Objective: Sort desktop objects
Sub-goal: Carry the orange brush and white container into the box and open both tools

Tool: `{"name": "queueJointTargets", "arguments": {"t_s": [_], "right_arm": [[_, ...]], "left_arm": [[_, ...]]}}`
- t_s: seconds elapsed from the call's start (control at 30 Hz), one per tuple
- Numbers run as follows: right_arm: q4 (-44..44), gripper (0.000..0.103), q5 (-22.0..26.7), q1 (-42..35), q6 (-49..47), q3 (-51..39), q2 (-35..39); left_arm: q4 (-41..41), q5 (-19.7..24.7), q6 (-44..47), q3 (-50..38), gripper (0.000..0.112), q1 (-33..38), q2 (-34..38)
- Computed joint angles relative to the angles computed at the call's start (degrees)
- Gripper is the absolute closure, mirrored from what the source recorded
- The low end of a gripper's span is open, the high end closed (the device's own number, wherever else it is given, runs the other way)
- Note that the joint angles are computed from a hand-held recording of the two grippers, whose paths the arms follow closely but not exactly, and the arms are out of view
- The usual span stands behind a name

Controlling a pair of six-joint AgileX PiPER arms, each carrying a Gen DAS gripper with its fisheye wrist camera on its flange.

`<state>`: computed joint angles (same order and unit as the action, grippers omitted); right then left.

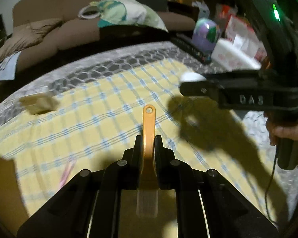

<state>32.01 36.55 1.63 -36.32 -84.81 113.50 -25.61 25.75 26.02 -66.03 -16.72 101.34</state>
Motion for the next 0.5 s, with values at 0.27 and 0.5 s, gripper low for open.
{"name": "queueJointTargets", "arguments": {"t_s": [0.27, 0.5], "right_arm": [[-7.1, 0.057, 5.2, 9.5, 10.2, 6.0, -16.4], [-15.3, 0.057, 9.2, 27.2, 26.5, 2.1, -22.0]], "left_arm": [[-6.7, 16.2, 9.2, 8.3, 0.101, 19.1, -24.0], [-13.5, 38.1, 27.7, 5.2, 0.101, 53.0, -30.9]]}}
